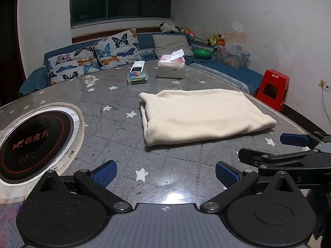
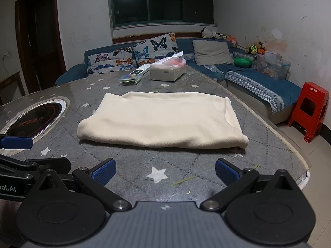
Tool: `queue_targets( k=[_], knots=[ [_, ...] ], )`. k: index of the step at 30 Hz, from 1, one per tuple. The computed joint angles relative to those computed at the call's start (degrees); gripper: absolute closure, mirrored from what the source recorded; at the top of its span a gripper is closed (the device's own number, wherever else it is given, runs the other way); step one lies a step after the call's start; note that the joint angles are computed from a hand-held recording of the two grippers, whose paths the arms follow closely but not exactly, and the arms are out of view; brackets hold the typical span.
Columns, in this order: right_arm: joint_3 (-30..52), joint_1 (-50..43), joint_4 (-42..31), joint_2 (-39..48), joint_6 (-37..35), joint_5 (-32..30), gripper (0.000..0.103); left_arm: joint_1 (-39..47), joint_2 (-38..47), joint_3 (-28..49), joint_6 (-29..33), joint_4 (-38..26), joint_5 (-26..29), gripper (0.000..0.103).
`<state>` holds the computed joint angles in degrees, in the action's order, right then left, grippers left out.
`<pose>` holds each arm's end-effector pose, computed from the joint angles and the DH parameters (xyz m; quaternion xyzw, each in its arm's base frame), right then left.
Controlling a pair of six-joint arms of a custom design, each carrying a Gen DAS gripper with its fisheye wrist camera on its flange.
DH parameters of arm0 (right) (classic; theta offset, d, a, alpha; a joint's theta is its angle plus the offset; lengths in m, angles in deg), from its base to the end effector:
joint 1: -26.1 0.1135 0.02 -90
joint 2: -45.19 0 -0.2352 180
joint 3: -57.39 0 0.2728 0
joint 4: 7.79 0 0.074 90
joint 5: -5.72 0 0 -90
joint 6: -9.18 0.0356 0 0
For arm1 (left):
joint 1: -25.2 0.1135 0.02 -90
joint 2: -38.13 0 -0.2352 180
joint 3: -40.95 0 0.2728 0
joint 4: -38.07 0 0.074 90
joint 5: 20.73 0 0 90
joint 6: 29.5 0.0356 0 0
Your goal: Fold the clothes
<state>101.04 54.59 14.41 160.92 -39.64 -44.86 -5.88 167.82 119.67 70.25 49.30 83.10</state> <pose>0.2494 0.1096 -0.0118 0.2127 0.8661 -0.0756 0.4460 0.3600 -0.2269 0.0132 0.3614 0.8245 -0.1851 0.3941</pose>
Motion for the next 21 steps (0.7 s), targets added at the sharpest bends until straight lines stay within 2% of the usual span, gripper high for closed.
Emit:
queue_targets(
  k=[21],
  knots=[
    [2.87, -4.19, 1.64, 3.72, -2.29, -4.3, 0.0, -0.54, 3.91, 6.39, 0.66, -4.34, -0.82, 0.0]
  ],
)
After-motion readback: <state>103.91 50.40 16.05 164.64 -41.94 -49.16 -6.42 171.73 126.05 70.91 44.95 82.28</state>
